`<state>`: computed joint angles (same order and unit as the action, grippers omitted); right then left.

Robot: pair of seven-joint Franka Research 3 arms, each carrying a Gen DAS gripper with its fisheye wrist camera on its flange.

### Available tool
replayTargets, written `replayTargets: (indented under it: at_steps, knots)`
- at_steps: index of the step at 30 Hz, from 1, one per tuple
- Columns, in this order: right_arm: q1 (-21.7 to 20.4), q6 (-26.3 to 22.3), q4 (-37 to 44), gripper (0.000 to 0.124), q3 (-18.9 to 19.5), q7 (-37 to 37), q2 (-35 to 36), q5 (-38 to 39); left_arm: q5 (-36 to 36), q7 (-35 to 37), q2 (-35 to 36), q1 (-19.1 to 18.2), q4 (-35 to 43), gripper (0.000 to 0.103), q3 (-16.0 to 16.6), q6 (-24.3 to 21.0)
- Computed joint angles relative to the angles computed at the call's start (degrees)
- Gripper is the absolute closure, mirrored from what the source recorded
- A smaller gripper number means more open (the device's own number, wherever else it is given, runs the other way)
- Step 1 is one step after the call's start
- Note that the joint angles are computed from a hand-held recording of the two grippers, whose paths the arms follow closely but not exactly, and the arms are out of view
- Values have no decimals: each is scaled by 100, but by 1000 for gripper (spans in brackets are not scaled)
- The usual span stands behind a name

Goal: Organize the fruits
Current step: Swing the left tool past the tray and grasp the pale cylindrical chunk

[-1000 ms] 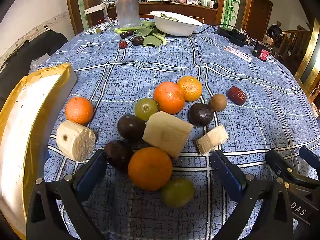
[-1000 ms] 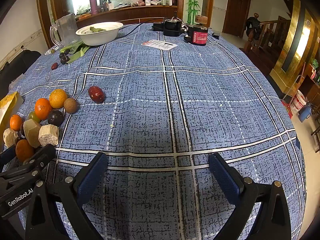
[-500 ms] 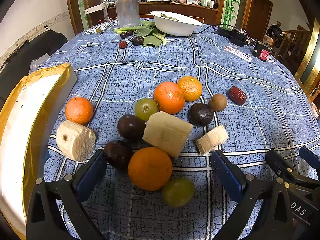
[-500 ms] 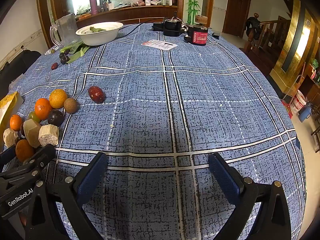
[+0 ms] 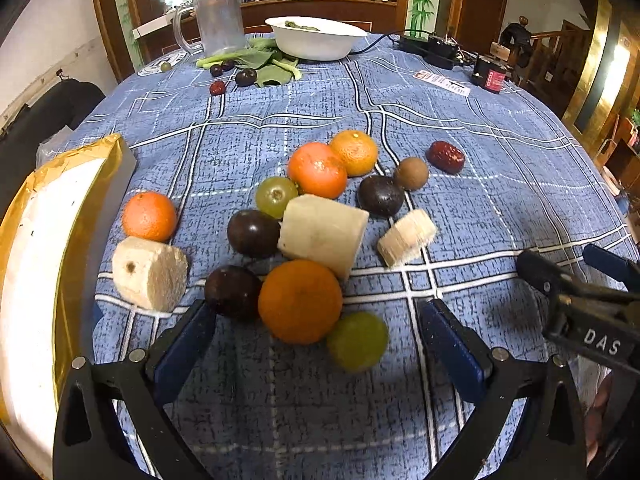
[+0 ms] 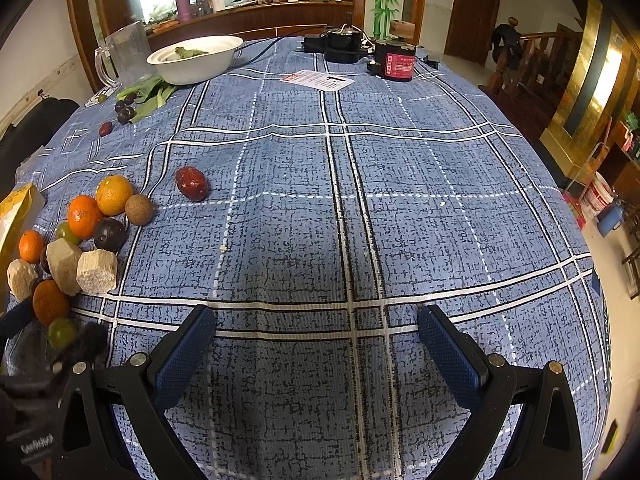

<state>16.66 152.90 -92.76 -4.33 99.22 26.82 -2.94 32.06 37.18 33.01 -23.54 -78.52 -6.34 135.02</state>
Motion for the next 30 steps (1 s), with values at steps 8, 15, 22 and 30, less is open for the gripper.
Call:
replayTargets:
  at_steps: [8, 15, 22, 30]
  knots:
    - [64, 536, -718, 22, -25, 256, -537, -45, 697, -974, -983, -103, -1321, 0, 215, 884]
    - [1108, 2146, -2023, 22, -1191, 2435, -1530, -2220, 2002, -2858, -2307, -25, -2706, 0, 233, 1130]
    - [1553, 2648, -2492, 22, -1609, 4294, -2048, -4103, 2864, -3241, -3038, 254, -3316, 0, -286, 1067]
    - [1426, 2390, -2515, 22, -1370, 5893, -2390, -6101, 3882, -4433, -3635, 712, -3796, 0, -764, 1019]
